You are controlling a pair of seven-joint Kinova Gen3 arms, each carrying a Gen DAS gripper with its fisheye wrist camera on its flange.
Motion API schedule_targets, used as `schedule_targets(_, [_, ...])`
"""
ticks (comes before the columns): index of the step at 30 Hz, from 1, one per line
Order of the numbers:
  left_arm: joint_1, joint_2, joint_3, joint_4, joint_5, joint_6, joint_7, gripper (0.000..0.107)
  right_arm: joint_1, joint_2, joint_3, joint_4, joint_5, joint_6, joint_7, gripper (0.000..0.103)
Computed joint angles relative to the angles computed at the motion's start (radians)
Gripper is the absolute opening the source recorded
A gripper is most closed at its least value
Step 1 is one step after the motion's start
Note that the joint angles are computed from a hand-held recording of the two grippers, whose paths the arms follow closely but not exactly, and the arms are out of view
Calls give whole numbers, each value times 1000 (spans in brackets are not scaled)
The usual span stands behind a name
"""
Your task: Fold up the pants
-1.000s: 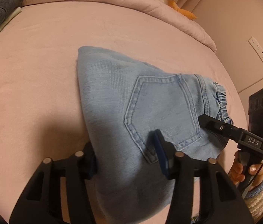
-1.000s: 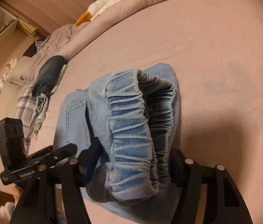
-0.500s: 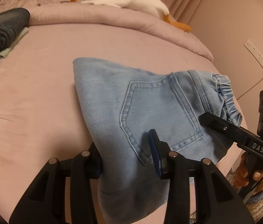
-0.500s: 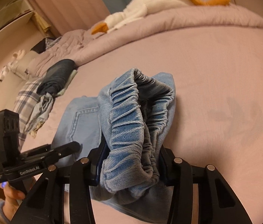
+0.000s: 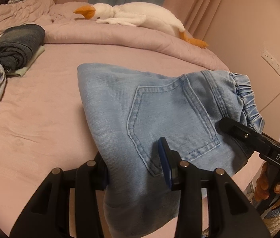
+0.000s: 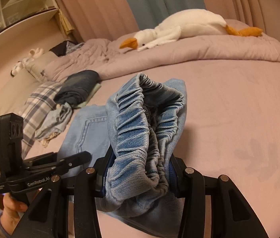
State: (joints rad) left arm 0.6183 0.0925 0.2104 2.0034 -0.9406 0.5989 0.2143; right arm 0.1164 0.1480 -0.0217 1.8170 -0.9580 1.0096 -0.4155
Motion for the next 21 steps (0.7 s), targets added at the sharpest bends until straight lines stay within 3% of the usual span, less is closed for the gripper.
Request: schedule_targets(21, [-66,-40,14,-29,4,62,-101,40,-43,-3,-24,-28,-75,-31,58,48])
